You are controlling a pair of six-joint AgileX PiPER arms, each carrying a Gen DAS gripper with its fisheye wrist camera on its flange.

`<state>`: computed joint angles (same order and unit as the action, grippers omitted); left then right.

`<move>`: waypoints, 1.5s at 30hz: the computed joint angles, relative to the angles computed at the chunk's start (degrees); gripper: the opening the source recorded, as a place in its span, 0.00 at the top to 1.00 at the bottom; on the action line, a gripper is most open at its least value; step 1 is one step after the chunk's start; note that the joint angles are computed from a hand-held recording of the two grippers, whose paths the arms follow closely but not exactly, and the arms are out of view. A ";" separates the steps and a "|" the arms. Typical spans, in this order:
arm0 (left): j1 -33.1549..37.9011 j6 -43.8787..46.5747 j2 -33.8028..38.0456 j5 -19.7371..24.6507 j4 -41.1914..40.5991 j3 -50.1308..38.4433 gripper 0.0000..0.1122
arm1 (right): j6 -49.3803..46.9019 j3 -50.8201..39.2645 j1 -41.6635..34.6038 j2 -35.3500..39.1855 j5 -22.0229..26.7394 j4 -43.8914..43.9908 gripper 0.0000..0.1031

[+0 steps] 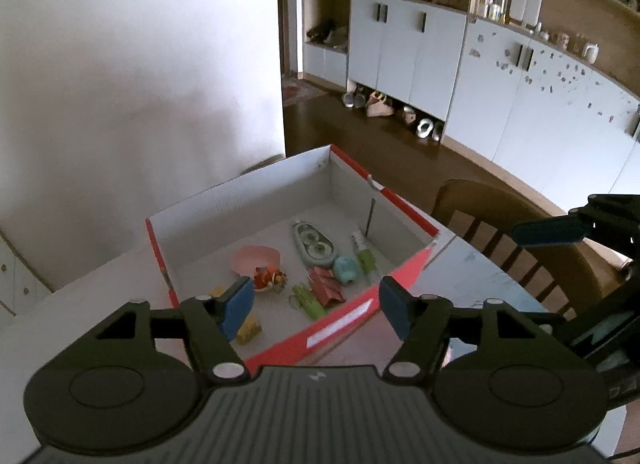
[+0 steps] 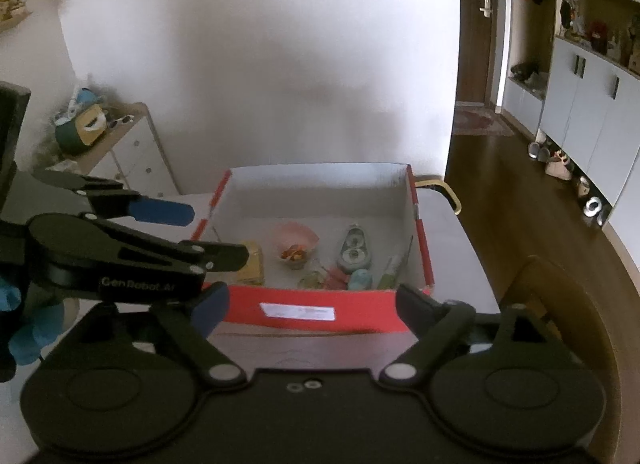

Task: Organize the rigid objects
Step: 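Withdraw both tools up and away from the red box, then grasp the labeled glass jar with left tool while right grasps the green-lidded toothpick holder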

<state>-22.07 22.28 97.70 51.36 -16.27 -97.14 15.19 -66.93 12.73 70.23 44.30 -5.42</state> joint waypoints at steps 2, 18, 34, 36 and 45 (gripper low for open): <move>0.67 1.23 -2.55 -0.63 -1.95 2.84 0.36 | 1.41 0.58 1.14 -1.79 0.73 -0.97 0.05; 4.49 12.48 -22.04 -8.86 -14.82 27.18 0.27 | 26.69 8.78 18.98 -16.29 7.52 -19.93 0.00; 4.97 37.20 -33.80 -16.90 -32.36 53.53 0.27 | 54.70 26.10 37.49 -25.24 14.96 -32.31 0.00; 3.66 39.64 -34.48 -18.18 -33.20 56.48 0.27 | 56.09 27.60 37.83 -25.30 14.53 -31.81 0.00; -0.79 51.16 -33.75 -23.97 -40.53 65.98 0.27 | 60.89 32.20 39.15 -23.14 13.07 -31.30 0.01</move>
